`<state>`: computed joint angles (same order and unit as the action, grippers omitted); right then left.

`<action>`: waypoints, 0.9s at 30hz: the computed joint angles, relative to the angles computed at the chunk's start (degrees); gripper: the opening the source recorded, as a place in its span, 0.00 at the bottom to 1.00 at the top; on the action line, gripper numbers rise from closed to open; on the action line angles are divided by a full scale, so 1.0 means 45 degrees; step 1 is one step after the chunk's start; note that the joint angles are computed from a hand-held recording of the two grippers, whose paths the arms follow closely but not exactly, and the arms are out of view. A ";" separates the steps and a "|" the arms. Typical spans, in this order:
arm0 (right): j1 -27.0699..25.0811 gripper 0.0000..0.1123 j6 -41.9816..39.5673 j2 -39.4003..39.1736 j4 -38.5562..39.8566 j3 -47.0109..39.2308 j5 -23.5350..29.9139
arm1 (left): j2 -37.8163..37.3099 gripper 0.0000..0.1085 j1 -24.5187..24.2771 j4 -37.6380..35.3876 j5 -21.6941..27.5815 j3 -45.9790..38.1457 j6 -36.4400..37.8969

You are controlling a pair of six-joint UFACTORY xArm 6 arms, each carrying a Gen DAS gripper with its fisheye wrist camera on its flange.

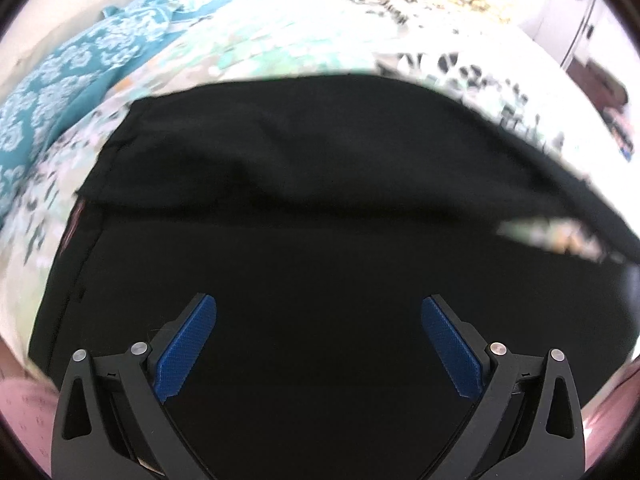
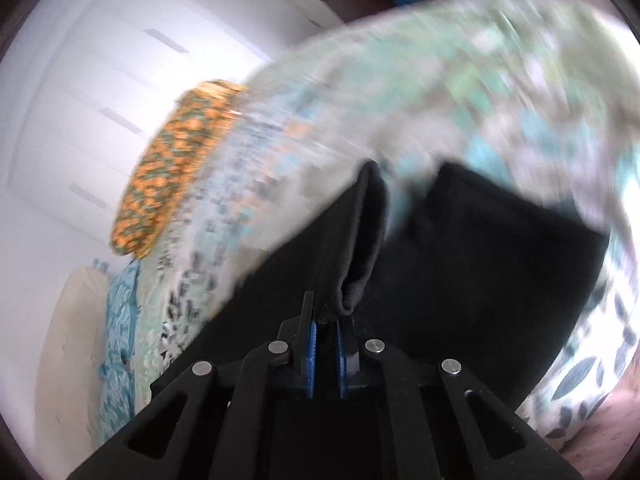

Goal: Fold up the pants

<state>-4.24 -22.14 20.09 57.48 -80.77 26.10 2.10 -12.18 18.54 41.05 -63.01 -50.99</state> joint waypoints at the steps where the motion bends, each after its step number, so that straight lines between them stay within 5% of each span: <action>1: 0.0071 0.08 -0.0515 -0.0182 0.0180 0.0081 -0.0172 | 0.0304 0.94 0.0209 -0.0428 -0.0066 -0.0558 0.0238; 5: 0.0257 0.07 -0.1967 -0.0732 0.0759 0.0287 -0.0561 | 0.2235 0.94 0.1305 -0.3646 -0.0264 -0.3363 0.1986; 10: 0.0338 0.07 -0.3380 -0.1769 0.1473 0.1030 -0.0620 | 0.4642 0.94 0.2061 -0.4347 0.0647 -0.6654 0.0939; 17: 0.0453 0.07 -0.5438 -0.3336 0.2975 0.2196 -0.0673 | 0.6313 0.94 0.2186 -0.5451 0.1389 -0.8468 0.0766; 25: 0.0267 0.07 -0.6930 -0.4918 0.3672 0.3424 -0.0028 | 0.7451 0.93 0.2176 -0.6279 0.0921 -0.9407 0.0980; 27: 0.0257 0.07 -0.6946 -0.5309 0.3325 0.3734 -0.0124 | 0.7424 0.75 0.2205 -0.6239 0.0613 -0.9260 0.0843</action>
